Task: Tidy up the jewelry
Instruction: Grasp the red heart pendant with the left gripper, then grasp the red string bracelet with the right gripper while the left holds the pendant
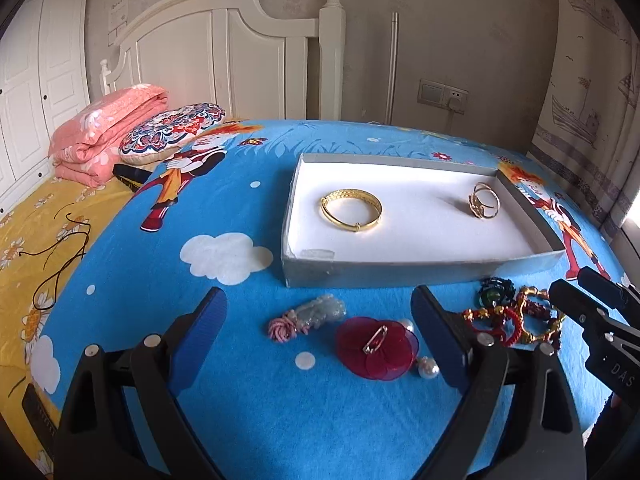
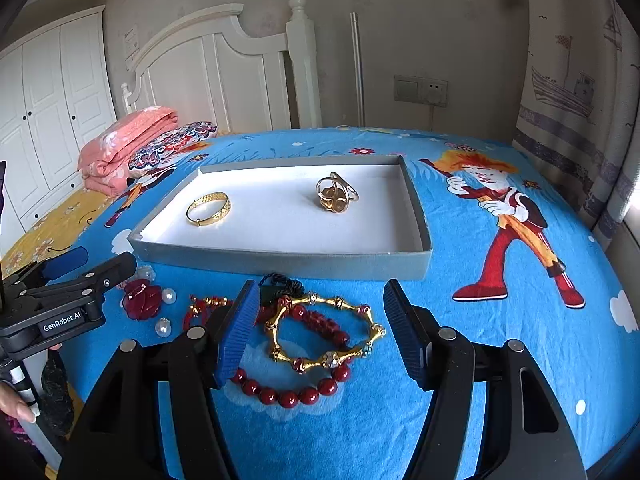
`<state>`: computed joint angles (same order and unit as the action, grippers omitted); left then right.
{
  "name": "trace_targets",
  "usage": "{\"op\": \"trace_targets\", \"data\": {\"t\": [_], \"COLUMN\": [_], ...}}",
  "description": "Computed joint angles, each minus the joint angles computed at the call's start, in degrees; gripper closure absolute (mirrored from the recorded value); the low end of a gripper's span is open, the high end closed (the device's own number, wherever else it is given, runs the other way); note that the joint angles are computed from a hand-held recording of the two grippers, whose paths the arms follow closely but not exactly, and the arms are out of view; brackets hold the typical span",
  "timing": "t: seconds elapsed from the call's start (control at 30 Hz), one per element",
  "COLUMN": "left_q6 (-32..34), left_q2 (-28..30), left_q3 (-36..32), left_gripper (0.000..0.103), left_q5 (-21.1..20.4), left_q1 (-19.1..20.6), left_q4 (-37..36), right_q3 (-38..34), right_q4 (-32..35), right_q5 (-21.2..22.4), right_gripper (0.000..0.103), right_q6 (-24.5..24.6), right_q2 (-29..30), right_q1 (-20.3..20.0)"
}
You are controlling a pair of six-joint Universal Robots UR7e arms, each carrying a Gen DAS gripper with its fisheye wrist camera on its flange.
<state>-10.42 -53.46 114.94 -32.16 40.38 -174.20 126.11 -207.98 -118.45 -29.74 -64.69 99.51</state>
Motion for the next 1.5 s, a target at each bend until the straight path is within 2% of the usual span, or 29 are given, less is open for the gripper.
{"op": "trace_targets", "data": {"t": [0.27,0.47,0.67,0.73,0.77,1.4,1.5], "left_q6": [-0.6,-0.8,1.0,2.3,2.6,3.2,3.0], "left_q2": [1.0,2.2,2.9,3.0,3.1,0.4,-0.2], "left_q3": [1.5,0.5,0.5,0.8,0.9,5.8,6.5], "left_gripper": [0.013,0.021,0.04,0.058,0.059,0.06,0.06], "left_q5": [-3.3,-3.6,-3.2,-3.3,-3.3,-1.2,-1.4], "left_q1": [0.5,1.4,1.5,1.3,1.2,0.5,0.5], "left_q4": [0.4,1.7,0.0,-1.3,-1.6,-6.3,-6.5], "right_q3": [3.8,4.1,4.0,4.0,3.9,2.1,1.8], "right_q4": [-3.0,-2.6,-3.1,-3.2,-3.2,-1.4,0.1], "right_q5": [0.0,0.4,0.6,0.6,0.6,1.1,1.3], "right_gripper": [0.042,0.042,0.042,0.042,0.042,0.05,0.055], "right_q6": [-0.4,0.1,-0.1,0.0,0.0,0.1,0.1], "right_q2": [-0.8,-0.6,0.0,0.1,0.2,2.8,3.1], "right_q1": [-1.1,-2.1,-2.0,-2.0,-1.9,1.1,1.4]}}
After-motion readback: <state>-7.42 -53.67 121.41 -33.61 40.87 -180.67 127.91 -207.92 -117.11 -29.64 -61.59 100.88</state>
